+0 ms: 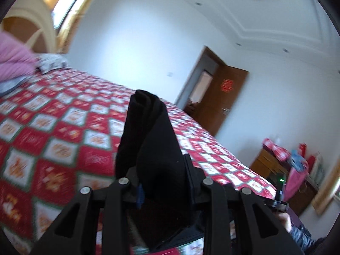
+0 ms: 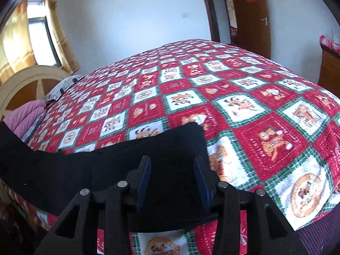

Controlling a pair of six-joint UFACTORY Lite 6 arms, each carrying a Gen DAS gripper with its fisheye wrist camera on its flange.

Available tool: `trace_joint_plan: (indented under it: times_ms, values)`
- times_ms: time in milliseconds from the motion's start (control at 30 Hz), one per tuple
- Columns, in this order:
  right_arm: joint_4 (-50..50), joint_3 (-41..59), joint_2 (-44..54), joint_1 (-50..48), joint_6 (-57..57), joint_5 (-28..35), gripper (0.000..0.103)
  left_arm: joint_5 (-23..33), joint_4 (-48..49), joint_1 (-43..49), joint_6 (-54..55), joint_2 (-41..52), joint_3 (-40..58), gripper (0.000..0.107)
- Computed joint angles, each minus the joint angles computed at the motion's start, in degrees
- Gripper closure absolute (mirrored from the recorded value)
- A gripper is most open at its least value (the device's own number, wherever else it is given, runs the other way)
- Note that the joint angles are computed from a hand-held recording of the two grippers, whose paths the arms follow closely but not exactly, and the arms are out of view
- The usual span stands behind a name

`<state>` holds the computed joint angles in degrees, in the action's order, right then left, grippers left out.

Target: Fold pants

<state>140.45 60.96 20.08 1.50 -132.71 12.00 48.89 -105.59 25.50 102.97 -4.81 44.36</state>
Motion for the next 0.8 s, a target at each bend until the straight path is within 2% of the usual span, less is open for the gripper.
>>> trace_joint_plan:
  times_ms: [167, 367, 633, 800]
  values:
    - [-0.3, -0.4, -1.0, -2.4, 1.1, 1.1, 0.058, -3.7, 0.9, -10.3, -2.7, 1.3, 5.6, 0.075]
    - [-6.2, 1.1, 0.1, -5.4, 8.5, 2.0, 0.055, -8.8, 1.5, -20.6, -4.2, 5.4, 12.2, 0.075]
    - [-9.4, 2.8, 2.3, -8.7, 13.6, 3.1, 0.055, -16.6, 3.6, -33.3, -6.3, 16.9, 24.1, 0.075]
    - [-9.3, 3.7, 3.4, -10.6, 14.7, 3.8, 0.055, -21.6, 8.7, -40.1, -10.9, 24.8, 32.0, 0.075]
